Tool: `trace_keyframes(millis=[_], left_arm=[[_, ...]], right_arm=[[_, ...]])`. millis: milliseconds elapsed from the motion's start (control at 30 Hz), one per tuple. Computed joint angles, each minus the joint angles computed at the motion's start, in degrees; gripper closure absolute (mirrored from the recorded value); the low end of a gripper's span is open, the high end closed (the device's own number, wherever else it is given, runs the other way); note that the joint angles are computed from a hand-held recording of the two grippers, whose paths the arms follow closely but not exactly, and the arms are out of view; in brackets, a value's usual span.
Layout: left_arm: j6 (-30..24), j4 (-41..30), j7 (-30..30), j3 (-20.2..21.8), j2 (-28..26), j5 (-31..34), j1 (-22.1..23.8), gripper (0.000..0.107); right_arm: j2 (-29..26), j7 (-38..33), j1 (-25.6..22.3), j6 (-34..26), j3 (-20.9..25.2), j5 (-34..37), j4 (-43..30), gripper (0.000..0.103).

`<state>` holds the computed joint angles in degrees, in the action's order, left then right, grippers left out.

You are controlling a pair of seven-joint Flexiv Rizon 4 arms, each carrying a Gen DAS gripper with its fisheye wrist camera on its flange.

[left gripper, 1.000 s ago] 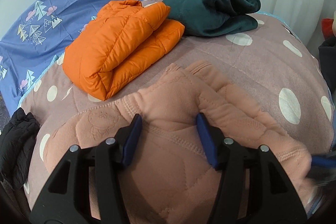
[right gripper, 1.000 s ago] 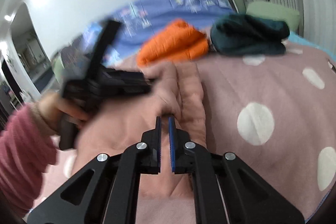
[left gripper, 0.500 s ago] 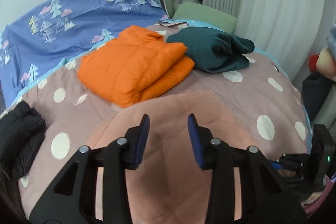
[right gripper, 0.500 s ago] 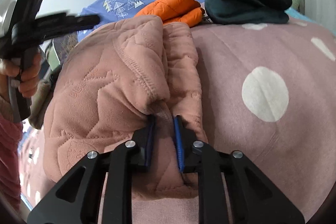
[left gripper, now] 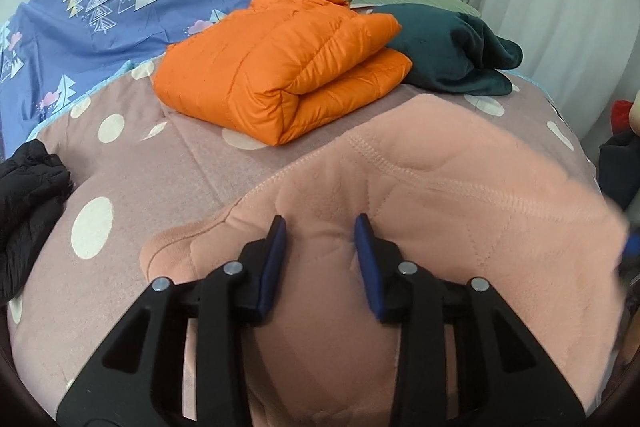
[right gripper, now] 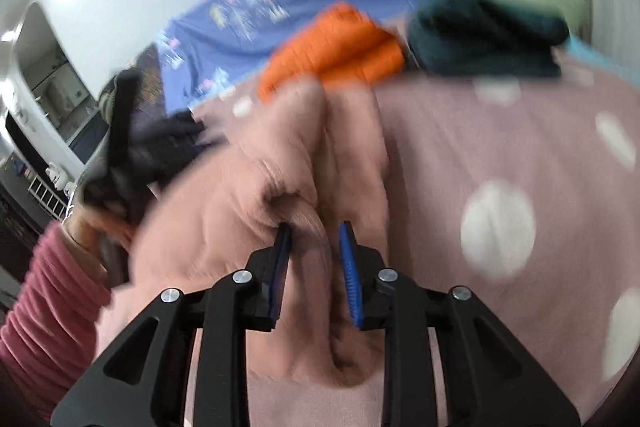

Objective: Fold large clothes

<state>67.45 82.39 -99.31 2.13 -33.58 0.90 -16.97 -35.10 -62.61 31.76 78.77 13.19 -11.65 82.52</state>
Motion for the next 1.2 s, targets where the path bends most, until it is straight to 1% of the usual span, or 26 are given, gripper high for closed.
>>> trace_keyframes(millis=[67,167,233,300,333,367,400,433,467,500,533,567,600,633,667,700,733,767,800,900,967,1000,1033,1100,1133,1200], left_arm=[[-0.2,-0.4,-1.0,0.5,-0.2,0.3,-0.4,0.072],[-1.0,-0.9,-1.1,0.5,-0.4,0.3,-0.2,0.072],[-0.9,-0.8,-1.0,0.6,-0.3,0.8,-0.3,0.072],[-0.4,-0.7,-0.8,0.9,-0.3,1.7,-0.6,0.072],[-0.5,-1.1,-1.0,1.3,-0.5,2.4,-1.1,0.072],[-1.2,-2.0,-1.6,2.2,-0.8,3.3,-1.8,0.072],[-1.7,-2.5,-2.0,2.6,-1.0,3.9,-2.2,0.072],[-2.6,-3.5,-2.6,3.4,-1.3,5.0,-2.9,0.072],[-3.0,-4.0,-2.8,3.6,-1.4,5.7,-3.1,0.072],[-3.5,-4.5,-3.3,4.2,-1.6,6.7,-3.5,0.072],[-3.5,-4.7,-3.7,4.3,-1.6,7.3,-3.7,0.072],[-3.2,-4.5,-4.1,4.3,-1.5,7.6,-3.6,0.072],[-2.9,-4.3,-4.2,3.9,-1.5,7.6,-3.2,0.072],[-2.4,-4.2,-4.4,3.6,-1.6,7.5,-3.0,0.072],[-2.2,-4.7,-4.6,3.6,-2.1,7.7,-3.0,0.072],[-2.6,-5.4,-5.0,4.0,-2.5,8.2,-3.5,0.072],[-3.1,-6.1,-5.2,4.3,-2.8,8.6,-3.8,0.072],[-3.7,-6.6,-5.1,4.4,-2.9,9.1,-4.0,0.072],[-3.8,-6.6,-5.0,4.2,-2.8,9.1,-3.8,0.072],[-3.3,-5.9,-5.9,4.3,-2.4,9.5,-3.9,0.072],[-3.1,-5.4,-6.9,4.7,-1.9,10.1,-4.2,0.072],[-3.0,-5.2,-7.2,4.7,-1.7,10.3,-4.3,0.072],[-3.1,-5.0,-7.6,4.9,-1.5,10.5,-4.4,0.072],[-3.3,-4.8,-8.4,4.9,-1.1,10.7,-4.3,0.072],[-3.2,-4.6,-8.7,4.8,-1.0,10.7,-4.2,0.072],[-3.0,-4.4,-9.3,4.7,-0.9,10.7,-4.1,0.072]], right_arm=[[-1.5,-2.0,0.5,-0.5,0.0,-1.6,-3.8,0.077],[-3.4,-4.7,-1.0,-3.4,3.3,0.4,-8.7,0.077],[-2.2,-5.6,-1.4,-4.0,3.8,2.2,-8.2,0.077],[-0.3,-5.5,-1.5,0.6,2.8,3.4,-5.3,0.075],[-0.1,-6.0,-2.1,2.0,3.7,4.2,-5.2,0.073],[-0.3,-7.3,-3.6,4.3,5.8,5.6,-5.5,0.068],[-1.1,-8.6,-4.5,5.5,7.5,6.3,-6.5,0.068],[-1.7,-8.8,-4.2,5.3,7.3,6.0,-7.3,0.068],[-2.9,-8.6,-3.1,3.6,6.1,5.1,-8.9,0.068],[-4.5,-8.2,-2.2,0.3,5.2,4.2,-11.0,0.071],[-6.4,-7.8,-1.4,-4.2,4.6,3.7,-13.4,0.077],[-7.5,-6.2,0.1,-7.2,2.2,3.1,-14.6,0.087],[-9.6,-2.8,1.3,-10.4,0.1,0.6,-15.7,0.087],[-10.9,-2.2,2.9,-9.8,-2.9,1.8,-15.5,0.086],[-11.2,-0.6,3.3,-6.5,-4.3,1.2,-13.8,0.085],[-11.0,0.0,2.8,-5.3,-3.9,1.7,-12.9,0.079],[-10.8,0.2,1.6,-5.4,-2.2,2.8,-12.9,0.078],[-10.9,-0.3,-0.2,-5.9,0.5,4.5,-13.3,0.076],[-11.1,-0.9,-1.0,-6.2,1.6,5.3,-13.6,0.071],[-11.2,-1.9,-2.3,-7.1,3.6,7.5,-14.3,0.064],[-10.2,-2.0,-2.5,-5.5,3.8,8.8,-12.7,0.06],[-9.0,-1.8,-2.4,-4.4,3.5,9.1,-11.1,0.053],[-8.0,-1.4,-2.2,-3.0,3.2,9.3,-9.4,0.049],[-5.2,-0.9,-2.6,-1.3,3.0,9.5,-5.5,0.031],[-4.4,-1.0,-3.0,-0.4,3.3,9.7,-4.1,0.028],[-3.0,-2.6,-5.4,-0.1,6.4,10.9,-1.6,0.022]])
